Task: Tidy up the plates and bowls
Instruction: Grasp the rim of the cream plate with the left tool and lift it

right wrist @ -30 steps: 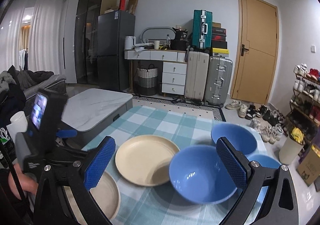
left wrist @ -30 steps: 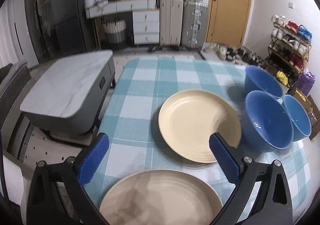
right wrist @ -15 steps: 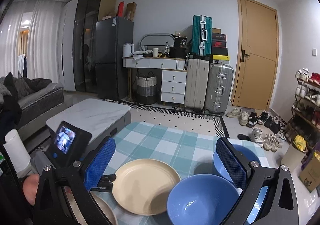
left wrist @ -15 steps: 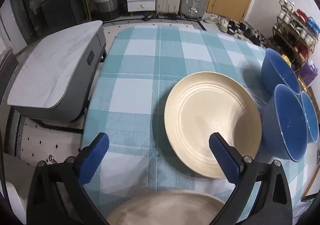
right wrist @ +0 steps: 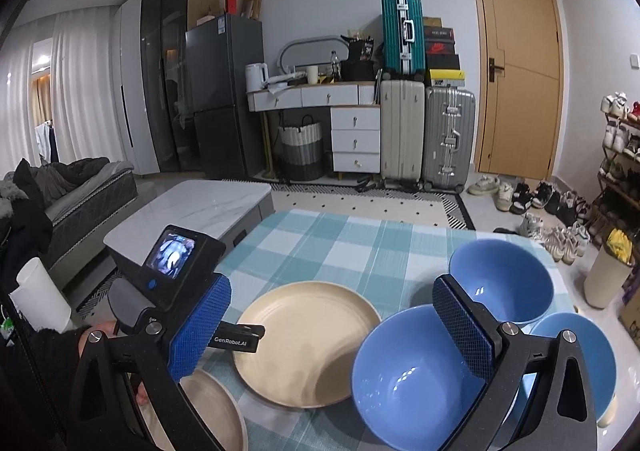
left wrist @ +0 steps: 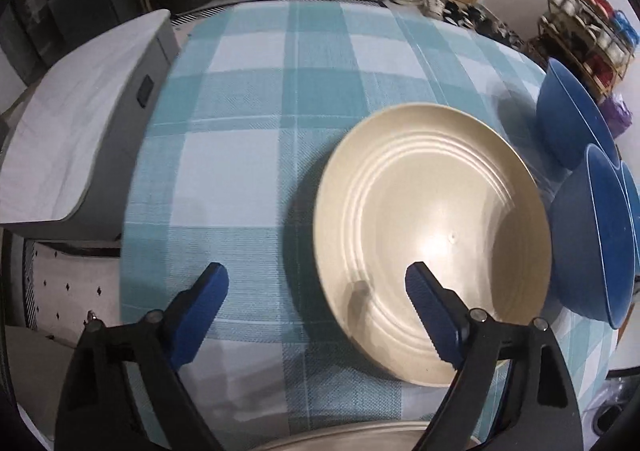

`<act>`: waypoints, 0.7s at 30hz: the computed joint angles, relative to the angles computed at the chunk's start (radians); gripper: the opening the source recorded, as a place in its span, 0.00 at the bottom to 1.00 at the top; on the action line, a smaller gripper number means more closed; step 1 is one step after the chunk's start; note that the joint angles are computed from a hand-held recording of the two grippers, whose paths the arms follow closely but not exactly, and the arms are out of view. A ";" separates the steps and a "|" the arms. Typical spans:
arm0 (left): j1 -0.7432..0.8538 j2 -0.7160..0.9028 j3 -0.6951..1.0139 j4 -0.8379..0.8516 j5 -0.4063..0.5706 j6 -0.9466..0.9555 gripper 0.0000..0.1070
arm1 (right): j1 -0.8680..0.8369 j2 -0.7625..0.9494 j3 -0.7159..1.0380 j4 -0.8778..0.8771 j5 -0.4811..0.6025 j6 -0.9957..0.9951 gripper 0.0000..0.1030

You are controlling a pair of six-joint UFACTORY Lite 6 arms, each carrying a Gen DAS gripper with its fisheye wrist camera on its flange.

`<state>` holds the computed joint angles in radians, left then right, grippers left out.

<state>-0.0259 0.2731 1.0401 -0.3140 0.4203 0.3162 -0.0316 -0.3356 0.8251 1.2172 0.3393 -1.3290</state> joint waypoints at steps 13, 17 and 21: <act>0.026 -0.003 -0.044 -0.169 0.025 0.192 0.13 | 0.026 0.011 -0.006 -0.037 -0.004 0.031 1.00; 0.022 -0.010 -0.051 -0.161 0.018 0.194 0.12 | 0.031 0.010 -0.012 -0.037 -0.001 0.030 1.00; 0.013 -0.015 -0.048 -0.129 0.012 0.170 0.12 | 0.035 0.018 -0.009 -0.040 -0.003 0.031 1.00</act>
